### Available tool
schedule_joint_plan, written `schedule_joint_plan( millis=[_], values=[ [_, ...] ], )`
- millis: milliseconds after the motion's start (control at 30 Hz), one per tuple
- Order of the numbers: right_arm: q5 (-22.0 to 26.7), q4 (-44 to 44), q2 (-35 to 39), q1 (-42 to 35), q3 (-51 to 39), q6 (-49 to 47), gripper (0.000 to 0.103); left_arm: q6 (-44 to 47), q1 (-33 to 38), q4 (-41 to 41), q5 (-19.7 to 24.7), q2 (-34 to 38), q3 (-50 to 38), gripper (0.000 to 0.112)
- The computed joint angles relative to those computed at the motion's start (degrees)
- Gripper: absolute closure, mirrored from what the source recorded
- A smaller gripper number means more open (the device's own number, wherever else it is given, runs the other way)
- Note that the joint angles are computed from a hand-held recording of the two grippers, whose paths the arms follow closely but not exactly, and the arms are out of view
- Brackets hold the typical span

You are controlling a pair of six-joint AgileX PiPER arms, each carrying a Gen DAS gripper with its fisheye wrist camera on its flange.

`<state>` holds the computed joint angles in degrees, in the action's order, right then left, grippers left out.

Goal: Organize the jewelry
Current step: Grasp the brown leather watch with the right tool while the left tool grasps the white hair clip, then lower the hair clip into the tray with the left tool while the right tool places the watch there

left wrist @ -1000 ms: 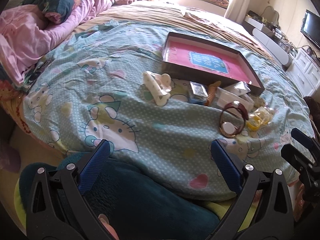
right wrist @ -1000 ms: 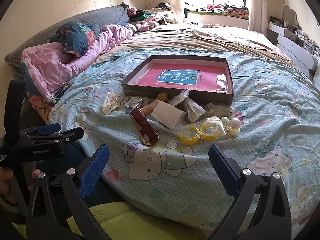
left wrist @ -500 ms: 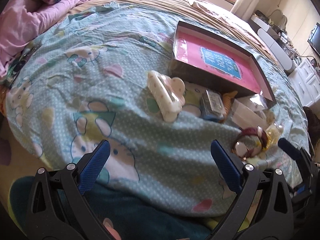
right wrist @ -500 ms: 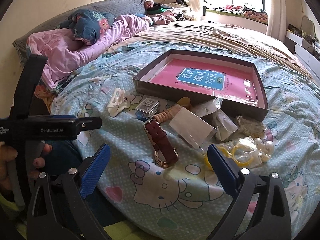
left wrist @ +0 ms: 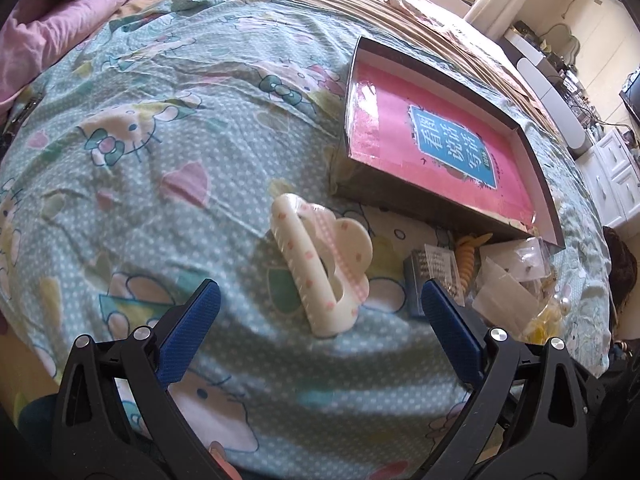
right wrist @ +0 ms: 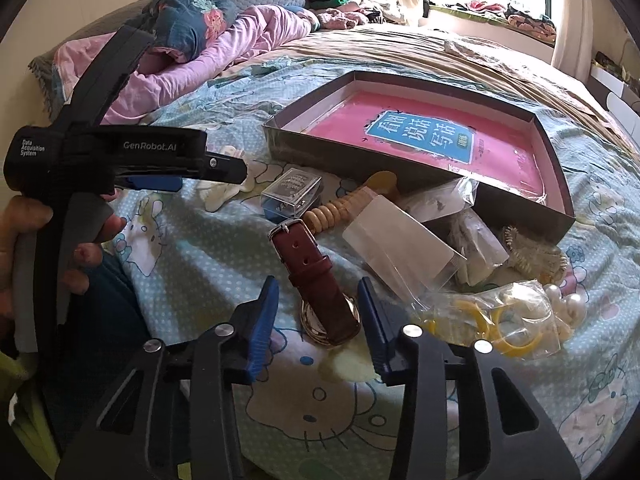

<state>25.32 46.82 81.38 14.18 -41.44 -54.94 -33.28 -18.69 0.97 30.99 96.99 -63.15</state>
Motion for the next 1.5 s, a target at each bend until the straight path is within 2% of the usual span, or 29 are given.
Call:
schedule_joint_plan(
  millis=[67, 100, 267, 333, 367, 500, 533, 667, 767, 967, 1300, 1500],
  values=[
    [-0.3, 1.7, 0.4, -0.2, 0.1, -2.2, 0.079, 1.5, 0.6, -1.2, -0.2, 1.2, -1.2, 0.02],
    [-0.6, 2.7, 0.3, -0.4, 0.3, -3.5, 0.081, 1.6, 0.7, -1.2, -0.3, 1.7, -1.6, 0.025],
    [0.2, 7.3, 0.5, -2.5, 0.5, -9.1, 0.086, -2.7, -0.1, 4.3, 0.4, 4.9, -4.0, 0.044],
    [0.9, 8.0, 0.8, -3.2, 0.1, -9.9, 0.088, -4.9, -0.7, 7.6, 0.6, 5.4, -4.4, 0.062],
    [1.5, 8.9, 0.7, -3.9, 0.2, -10.9, 0.089, -4.3, -0.5, 7.3, 0.4, 5.5, -4.4, 0.066],
    [3.6, 10.8, 0.2, -5.7, 0.0, -12.8, 0.09, -2.6, -0.8, 6.8, -1.2, 4.6, -3.6, 0.074],
    [4.1, 11.0, -0.1, -6.1, -0.1, -13.0, 0.09, -2.5, -0.9, 6.9, -1.4, 4.4, -3.5, 0.08],
    [6.6, 11.1, -1.5, -7.5, -1.0, -12.7, 0.09, -2.6, -2.0, 8.8, -1.2, 2.9, -3.8, 0.08],
    [8.1, 12.2, -3.1, -8.5, -1.5, -14.0, 0.09, -0.4, -2.4, 7.1, -1.1, 2.1, -5.1, 0.08],
    [9.2, 12.9, -3.1, -10.9, -5.0, -13.9, 0.09, -0.4, -3.9, 8.4, 0.1, 2.7, -9.8, 0.08],
    [6.9, 15.3, 1.2, -15.7, -12.5, -14.0, 0.09, 1.7, -3.8, 6.1, 1.4, 7.7, -18.7, 0.08],
    [4.1, 15.0, 6.1, -18.4, -17.1, -11.9, 0.09, 2.8, -3.3, 4.7, 3.6, 13.7, -26.9, 0.08]
  ],
)
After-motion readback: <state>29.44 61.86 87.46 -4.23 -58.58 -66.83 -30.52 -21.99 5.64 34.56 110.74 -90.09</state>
